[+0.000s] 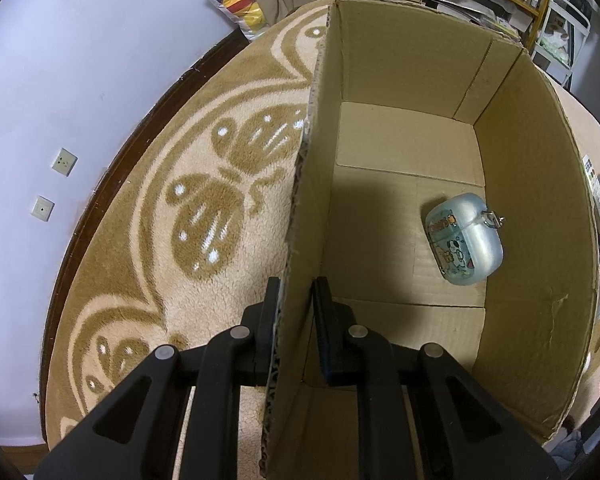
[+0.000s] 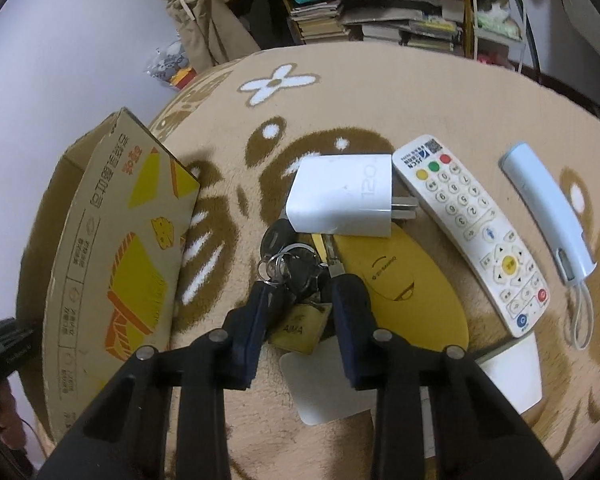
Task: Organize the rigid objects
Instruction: 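Move the right tool back to the keys and close on the keyring, then lift the keys with the right tool and drop them into the box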
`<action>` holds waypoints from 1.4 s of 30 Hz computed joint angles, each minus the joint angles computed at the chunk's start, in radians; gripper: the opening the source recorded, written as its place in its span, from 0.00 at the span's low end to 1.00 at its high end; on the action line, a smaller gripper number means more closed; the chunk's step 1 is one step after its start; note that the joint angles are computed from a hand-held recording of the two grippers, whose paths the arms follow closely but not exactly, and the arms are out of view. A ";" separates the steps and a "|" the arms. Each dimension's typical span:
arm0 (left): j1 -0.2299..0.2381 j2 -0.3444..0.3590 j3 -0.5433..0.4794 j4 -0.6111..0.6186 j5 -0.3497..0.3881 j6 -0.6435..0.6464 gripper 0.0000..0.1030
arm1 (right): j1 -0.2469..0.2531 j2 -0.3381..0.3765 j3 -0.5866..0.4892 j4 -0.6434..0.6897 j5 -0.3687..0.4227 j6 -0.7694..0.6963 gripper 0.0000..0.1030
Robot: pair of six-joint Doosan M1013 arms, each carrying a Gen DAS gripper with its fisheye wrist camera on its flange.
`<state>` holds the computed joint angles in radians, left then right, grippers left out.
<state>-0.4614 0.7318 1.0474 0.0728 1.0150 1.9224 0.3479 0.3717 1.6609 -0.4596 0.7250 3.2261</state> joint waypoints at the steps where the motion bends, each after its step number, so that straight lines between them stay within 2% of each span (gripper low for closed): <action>1: 0.000 0.000 0.000 0.000 0.000 0.000 0.15 | -0.001 -0.002 0.002 0.003 0.004 0.009 0.34; 9: -0.001 0.000 0.000 0.004 0.001 -0.002 0.15 | -0.013 -0.017 0.019 0.071 0.031 0.026 0.39; 13: -0.001 0.000 -0.001 0.004 0.000 -0.002 0.15 | -0.018 -0.014 0.022 0.115 0.003 -0.004 0.39; 16: -0.002 0.000 -0.001 0.006 0.000 -0.003 0.15 | -0.009 0.007 -0.006 0.090 0.051 -0.025 0.39; 24: -0.002 0.001 -0.002 0.006 0.001 -0.005 0.15 | 0.003 0.020 -0.017 0.003 0.052 0.052 0.39; 29: -0.001 0.004 -0.008 -0.002 0.009 -0.005 0.15 | 0.015 0.027 -0.031 -0.050 0.062 0.069 0.26; 31: -0.001 0.004 -0.008 -0.002 0.009 -0.005 0.15 | 0.022 0.041 -0.056 -0.061 0.102 0.044 0.25; 32: -0.001 0.004 -0.008 -0.001 0.008 -0.005 0.15 | 0.025 0.048 -0.068 -0.068 0.125 0.029 0.05; 34: 0.000 0.004 -0.009 -0.002 0.009 -0.004 0.15 | 0.035 0.062 -0.097 -0.086 0.192 0.014 0.05; 37: -0.001 0.004 -0.009 -0.001 0.010 -0.006 0.15 | 0.038 0.055 -0.095 -0.103 0.190 0.022 0.05; 42: 0.000 0.004 -0.008 0.001 0.007 -0.005 0.15 | 0.056 0.034 -0.097 -0.178 0.231 0.068 0.05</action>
